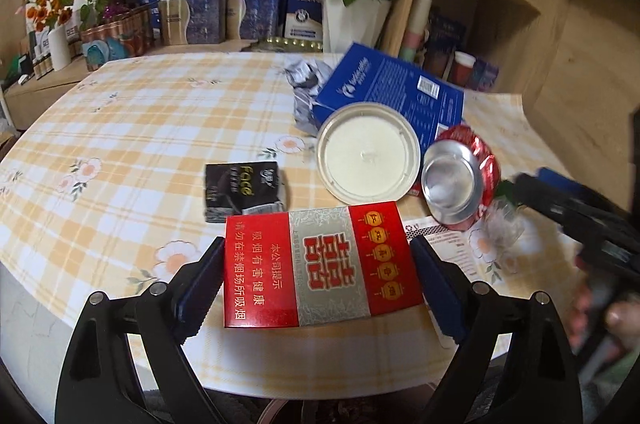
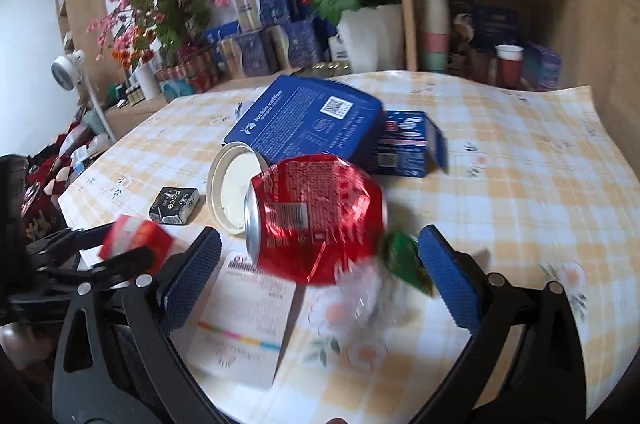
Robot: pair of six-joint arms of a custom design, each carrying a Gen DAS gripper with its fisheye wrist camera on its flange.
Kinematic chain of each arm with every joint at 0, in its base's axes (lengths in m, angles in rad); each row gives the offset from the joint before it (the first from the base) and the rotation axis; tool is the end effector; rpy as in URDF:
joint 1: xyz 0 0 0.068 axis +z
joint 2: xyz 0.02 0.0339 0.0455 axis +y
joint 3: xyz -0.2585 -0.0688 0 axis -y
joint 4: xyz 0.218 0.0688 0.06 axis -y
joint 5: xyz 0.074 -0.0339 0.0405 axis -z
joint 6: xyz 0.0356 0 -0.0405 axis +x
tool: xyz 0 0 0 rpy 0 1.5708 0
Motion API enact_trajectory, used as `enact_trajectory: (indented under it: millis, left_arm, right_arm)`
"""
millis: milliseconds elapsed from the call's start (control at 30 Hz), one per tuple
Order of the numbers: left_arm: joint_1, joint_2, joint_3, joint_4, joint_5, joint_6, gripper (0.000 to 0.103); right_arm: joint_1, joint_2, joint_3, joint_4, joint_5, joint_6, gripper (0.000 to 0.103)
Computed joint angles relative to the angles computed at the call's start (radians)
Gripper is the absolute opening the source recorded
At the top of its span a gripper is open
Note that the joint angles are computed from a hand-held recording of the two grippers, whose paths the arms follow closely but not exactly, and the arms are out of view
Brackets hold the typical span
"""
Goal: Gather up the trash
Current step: 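Grasp the red soda can with the right tool while the left tool grasps the red cigarette box, then carry the can and box over the bin and release both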
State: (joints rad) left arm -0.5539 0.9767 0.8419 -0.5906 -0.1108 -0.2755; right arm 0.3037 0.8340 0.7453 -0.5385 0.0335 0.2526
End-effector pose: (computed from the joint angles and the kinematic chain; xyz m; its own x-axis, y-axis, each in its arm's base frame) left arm 0.1562 -0.0920 0.2853 -0.6660 0.0940 -0.7400 0.2819 0.9502 -0.1329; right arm 0.1506 0.0460 0.2811 -0.6105 0.0704 -0.7889 -0.1244 0.9752 0.1833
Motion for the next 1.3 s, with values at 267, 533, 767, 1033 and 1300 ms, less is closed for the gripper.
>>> enact_trajectory:
  millis: [267,533,767,1033,1300]
  left_arm:
    - [0.097,-0.088,-0.02,-0.045,0.084,0.004,0.088]
    - [0.138,-0.125,-0.029,-0.051,0.131,0.022,0.088]
    - [0.179,-0.15,-0.045,-0.058,0.166,0.025,0.088]
    - [0.203,-0.183,-0.052,-0.052,0.184,0.04,0.088]
    - [0.222,-0.198,-0.024,-0.074,0.204,0.047,0.088]
  right_arm:
    - [0.088,0.108,0.035,0.061,0.042,0.011,0.091]
    - [0.196,0.21,0.056,0.064,0.191,0.126,0.042]
    - [0.285,0.323,0.116,0.029,0.322,0.209,0.032]
    - [0.306,0.254,0.14,0.032,0.422,0.153,0.022]
    - [0.278,0.161,0.191,0.01,0.39,0.12,0.022]
